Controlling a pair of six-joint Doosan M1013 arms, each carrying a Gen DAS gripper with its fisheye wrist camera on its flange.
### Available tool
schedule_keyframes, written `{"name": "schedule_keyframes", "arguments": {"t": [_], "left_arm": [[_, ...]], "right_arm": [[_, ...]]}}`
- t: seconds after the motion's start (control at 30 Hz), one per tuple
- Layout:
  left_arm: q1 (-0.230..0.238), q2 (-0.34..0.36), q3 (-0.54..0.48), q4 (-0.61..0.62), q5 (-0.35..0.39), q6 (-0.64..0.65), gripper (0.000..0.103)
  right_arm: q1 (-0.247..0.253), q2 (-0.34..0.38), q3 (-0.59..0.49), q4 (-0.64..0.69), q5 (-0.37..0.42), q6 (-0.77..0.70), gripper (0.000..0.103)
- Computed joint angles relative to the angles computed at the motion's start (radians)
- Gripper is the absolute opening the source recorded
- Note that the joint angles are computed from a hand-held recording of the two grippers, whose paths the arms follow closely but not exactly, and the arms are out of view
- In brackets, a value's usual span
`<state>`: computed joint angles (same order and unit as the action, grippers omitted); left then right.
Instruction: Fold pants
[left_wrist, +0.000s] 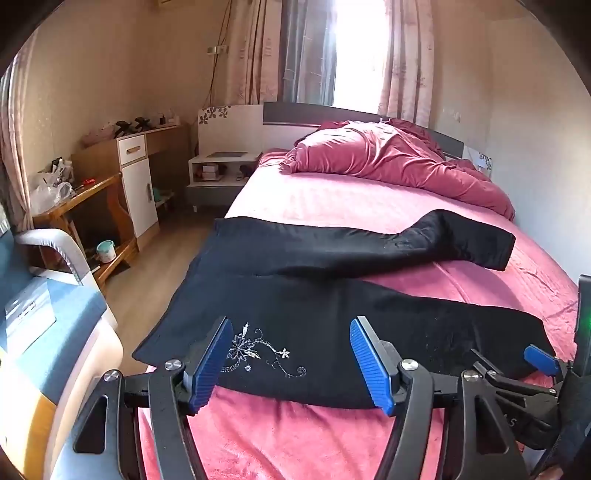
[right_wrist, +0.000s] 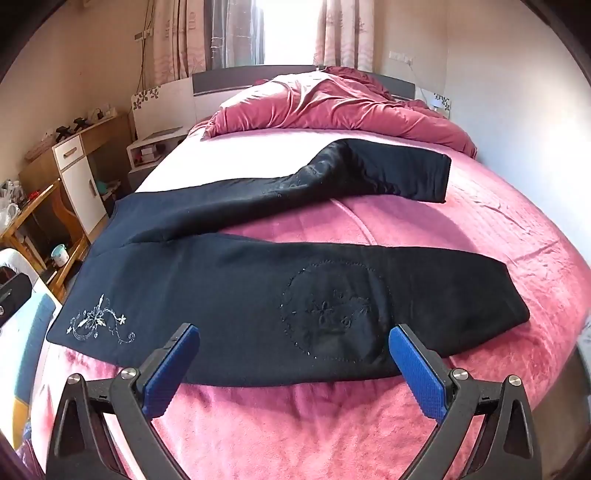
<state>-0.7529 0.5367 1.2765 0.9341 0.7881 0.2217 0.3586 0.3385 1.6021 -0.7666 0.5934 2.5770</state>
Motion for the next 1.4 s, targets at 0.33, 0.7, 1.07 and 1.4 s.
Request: {"name": "schedule_keyframes", "arguments": {"t": [0.33,0.7,1.07,1.4], "left_arm": [[-0.002,0.006,-0.005,0.001,0.007,0.003,0.068],[-0.005,0.010,-0.005,-0.008,0.010,0.008,0.068],[-0.007,0.012,-0.004,-0.009,0.014,0.007,0.068],[-0.008,0.014,-0.005,-0.017,0.015,0.014,0.068]], "right_arm": [[0.015,-0.006,0.011,-0.060,-0.006,0.047,0.103],[0.018,-0.009,0.015,-0.066,-0.013,0.048,0.103],[0.021,-0.010,0.018,-0.087,-0.012,0.065,0.103],[0.023,-0.013,0.023,-0.111,-0.013,0.082,0.103]]}}
